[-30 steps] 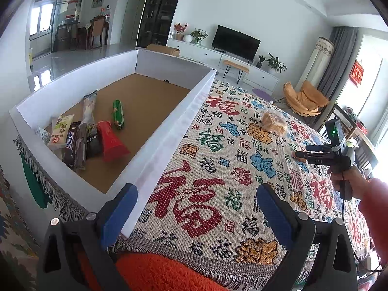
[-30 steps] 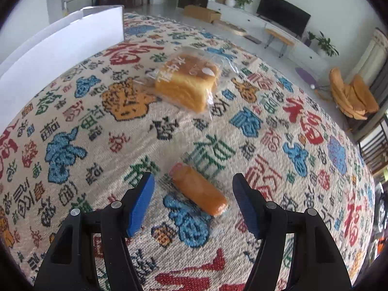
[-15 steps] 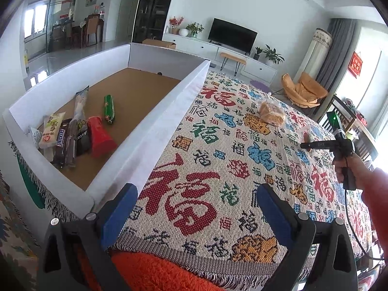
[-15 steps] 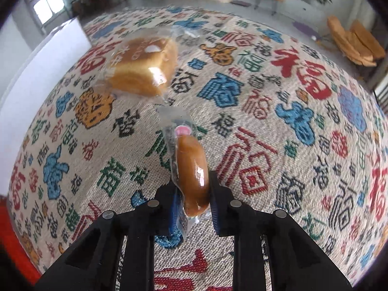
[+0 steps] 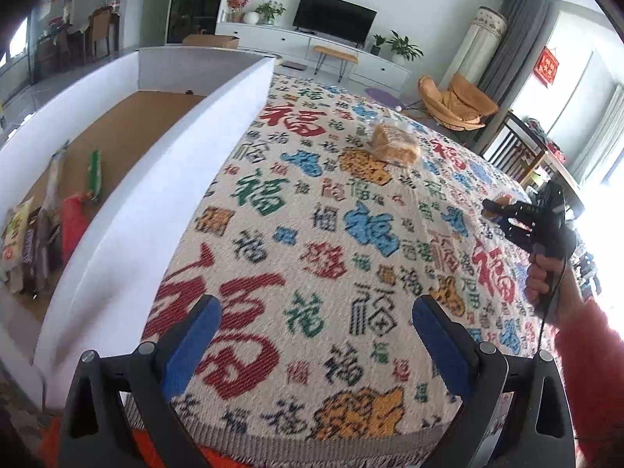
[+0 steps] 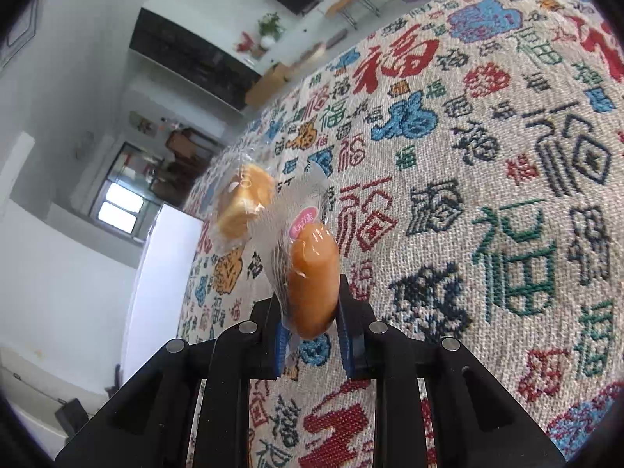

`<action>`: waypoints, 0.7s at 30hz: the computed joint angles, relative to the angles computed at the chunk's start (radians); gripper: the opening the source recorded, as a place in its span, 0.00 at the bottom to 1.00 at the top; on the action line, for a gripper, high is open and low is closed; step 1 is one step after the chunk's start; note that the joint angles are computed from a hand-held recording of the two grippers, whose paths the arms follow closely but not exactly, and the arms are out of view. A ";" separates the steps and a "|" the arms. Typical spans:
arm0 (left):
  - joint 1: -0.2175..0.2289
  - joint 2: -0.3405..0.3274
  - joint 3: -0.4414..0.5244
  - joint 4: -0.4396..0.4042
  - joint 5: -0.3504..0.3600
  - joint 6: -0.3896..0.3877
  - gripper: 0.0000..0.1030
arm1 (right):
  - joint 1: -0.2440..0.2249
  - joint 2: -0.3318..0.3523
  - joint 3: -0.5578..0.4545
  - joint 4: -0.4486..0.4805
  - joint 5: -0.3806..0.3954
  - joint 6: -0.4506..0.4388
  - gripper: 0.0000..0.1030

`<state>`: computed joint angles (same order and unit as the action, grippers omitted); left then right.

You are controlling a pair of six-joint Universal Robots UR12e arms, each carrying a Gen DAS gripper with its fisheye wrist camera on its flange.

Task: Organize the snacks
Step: 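Grasp the orange sausage snack with the right gripper and lift it, then grasp the wrapped BREAD packet with the left gripper while the right gripper holds the sausage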

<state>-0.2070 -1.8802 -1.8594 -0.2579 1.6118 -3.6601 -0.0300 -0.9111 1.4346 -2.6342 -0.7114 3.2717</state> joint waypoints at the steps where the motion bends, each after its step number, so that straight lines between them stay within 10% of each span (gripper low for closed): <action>1: 0.009 -0.018 0.032 -0.003 -0.033 0.020 0.95 | -0.001 -0.014 0.018 -0.026 -0.014 -0.020 0.22; 11: 0.060 -0.345 0.604 -0.324 -0.318 0.113 0.95 | -0.020 -0.096 0.183 -0.288 -0.054 -0.038 0.22; 16: 0.038 -0.488 0.844 -0.485 -0.227 0.066 0.95 | -0.044 -0.052 0.220 -0.463 0.014 0.083 0.22; 21: -0.007 -0.597 1.029 -0.641 -0.034 0.194 0.95 | -0.046 -0.043 0.236 -0.648 -0.039 0.190 0.22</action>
<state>-0.2138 -2.4771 -0.8303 -0.8986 1.5782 -3.4665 -0.0755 -0.9540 1.6709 -3.2825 -0.7499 3.4615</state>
